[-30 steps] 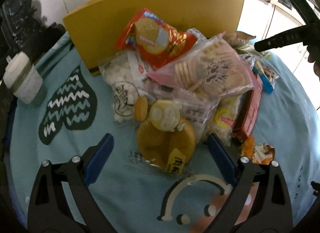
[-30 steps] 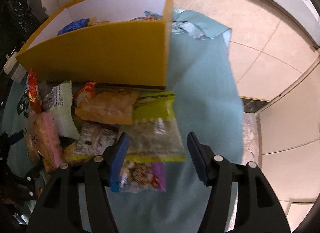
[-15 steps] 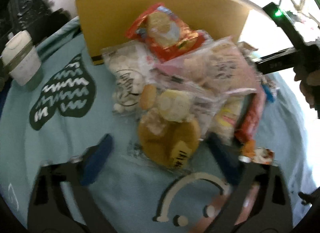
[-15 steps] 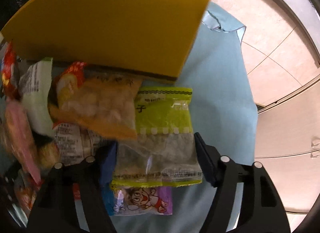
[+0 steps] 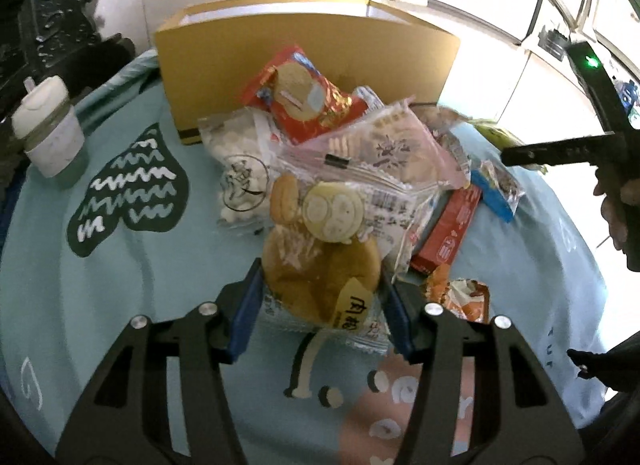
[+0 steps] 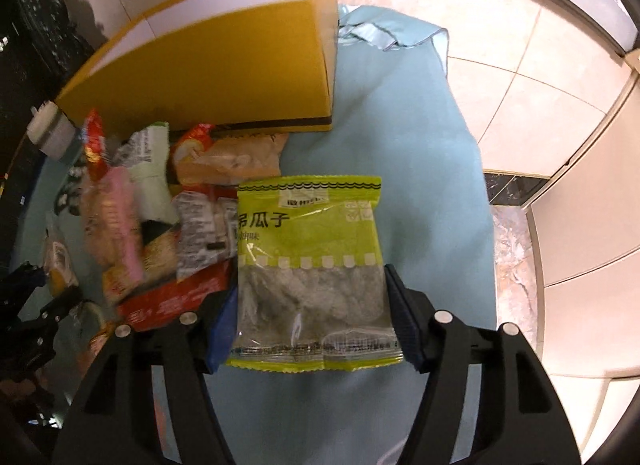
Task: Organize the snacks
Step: 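Carry both bags over the yellow box and open both tools to drop them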
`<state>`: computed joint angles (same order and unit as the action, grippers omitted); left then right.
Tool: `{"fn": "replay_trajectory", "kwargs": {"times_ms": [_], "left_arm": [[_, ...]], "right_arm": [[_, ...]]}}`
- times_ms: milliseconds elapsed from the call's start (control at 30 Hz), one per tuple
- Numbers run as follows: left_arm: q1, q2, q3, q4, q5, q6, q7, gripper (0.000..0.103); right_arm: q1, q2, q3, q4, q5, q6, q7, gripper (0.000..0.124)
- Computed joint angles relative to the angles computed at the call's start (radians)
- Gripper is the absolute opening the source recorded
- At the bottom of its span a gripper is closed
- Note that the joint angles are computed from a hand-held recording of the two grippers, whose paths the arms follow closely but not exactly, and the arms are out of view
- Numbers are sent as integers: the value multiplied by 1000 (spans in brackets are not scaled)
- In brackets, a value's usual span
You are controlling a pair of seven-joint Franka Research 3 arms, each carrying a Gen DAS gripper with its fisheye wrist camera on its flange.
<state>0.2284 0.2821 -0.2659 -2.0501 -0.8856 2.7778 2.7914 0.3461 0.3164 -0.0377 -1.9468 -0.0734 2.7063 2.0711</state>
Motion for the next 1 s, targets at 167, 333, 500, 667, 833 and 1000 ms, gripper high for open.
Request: {"fn": "replay_trajectory", "kwargs": {"times_ms": [167, 333, 500, 667, 833, 1000], "left_arm": [[4, -50, -3, -19, -60, -6, 31, 56], [-26, -100, 31, -26, -121, -17, 62, 56], [-57, -134, 71, 5, -158, -19, 68, 56], [-83, -141, 93, 54, -146, -9, 33, 56], [-107, -114, 98, 109, -34, 40, -86, 56], [-99, -68, 88, 188, 128, 53, -270, 56]], "right_arm": [[12, -77, -1, -61, -25, 48, 37, 66], [22, -146, 13, -113, -75, 97, 90, 66], [16, -179, 30, -99, -109, 123, 101, 66], [16, -194, 45, -65, -147, 135, 102, 66], [19, -184, 50, -7, -178, 128, 95, 66], [21, -155, 45, 74, -191, 106, 64, 66]]}}
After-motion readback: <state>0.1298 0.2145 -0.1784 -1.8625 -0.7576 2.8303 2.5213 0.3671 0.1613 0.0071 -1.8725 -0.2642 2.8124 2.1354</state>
